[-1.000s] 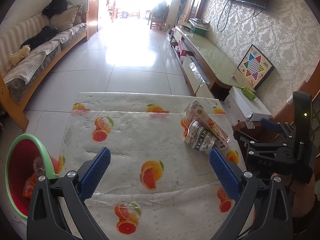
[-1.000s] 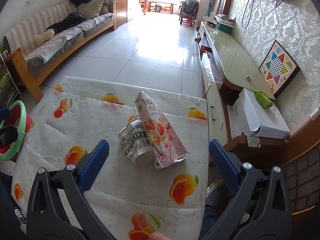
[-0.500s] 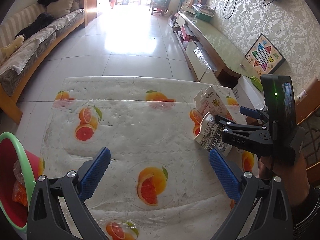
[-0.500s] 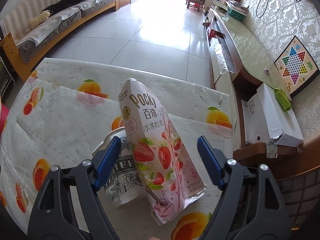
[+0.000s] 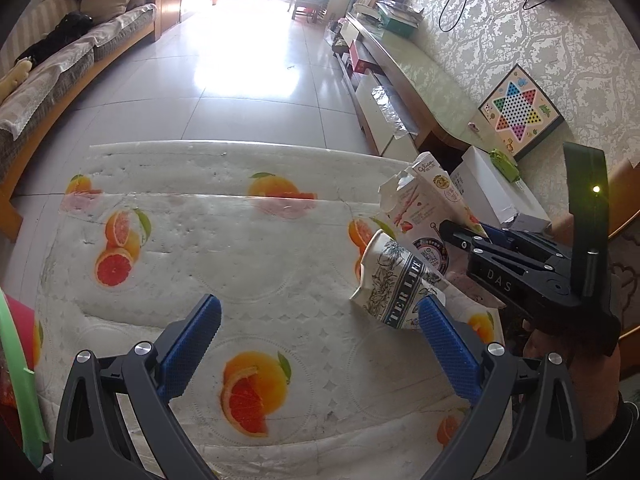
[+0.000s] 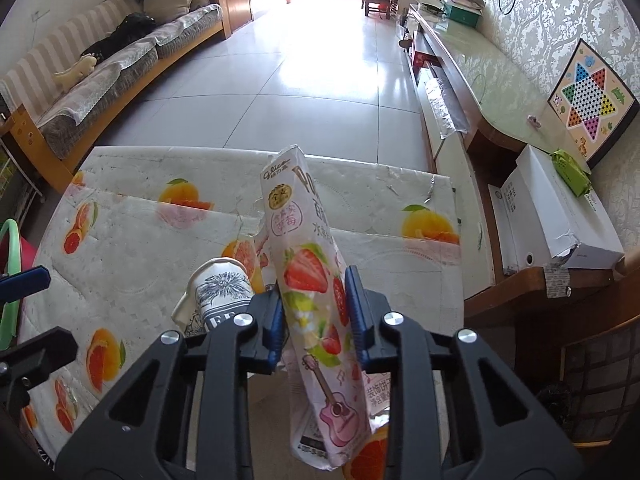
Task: Collect trash
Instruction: 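Grasp the white paper cup with the left gripper while the right grasps the pink Pocky box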
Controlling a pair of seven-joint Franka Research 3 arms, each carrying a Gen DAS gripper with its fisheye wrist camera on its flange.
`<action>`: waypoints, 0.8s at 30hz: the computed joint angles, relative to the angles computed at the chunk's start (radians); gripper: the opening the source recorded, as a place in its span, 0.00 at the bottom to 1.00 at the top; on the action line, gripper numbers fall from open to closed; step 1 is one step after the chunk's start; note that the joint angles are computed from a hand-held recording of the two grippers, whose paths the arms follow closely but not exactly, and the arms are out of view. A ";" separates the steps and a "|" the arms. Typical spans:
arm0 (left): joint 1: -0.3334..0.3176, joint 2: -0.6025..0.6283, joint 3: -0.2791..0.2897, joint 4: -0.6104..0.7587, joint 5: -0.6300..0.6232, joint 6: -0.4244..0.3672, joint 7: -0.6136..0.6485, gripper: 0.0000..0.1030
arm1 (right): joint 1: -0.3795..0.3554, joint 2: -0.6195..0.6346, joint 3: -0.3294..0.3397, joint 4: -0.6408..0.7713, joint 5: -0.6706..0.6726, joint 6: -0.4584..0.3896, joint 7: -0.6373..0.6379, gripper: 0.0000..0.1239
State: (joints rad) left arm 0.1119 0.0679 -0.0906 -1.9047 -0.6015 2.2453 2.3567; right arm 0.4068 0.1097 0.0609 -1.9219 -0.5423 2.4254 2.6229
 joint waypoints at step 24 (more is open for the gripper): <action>-0.120 0.144 -0.086 0.027 0.271 0.087 -0.581 0.88 | -0.138 -0.246 0.087 -0.256 -0.131 0.071 0.204 0.22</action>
State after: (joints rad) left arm -0.0081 0.2117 -0.1763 -1.8774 -0.3301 2.3326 1.7760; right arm 0.2686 -0.1364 0.1483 -2.1784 -0.6732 2.4966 2.8271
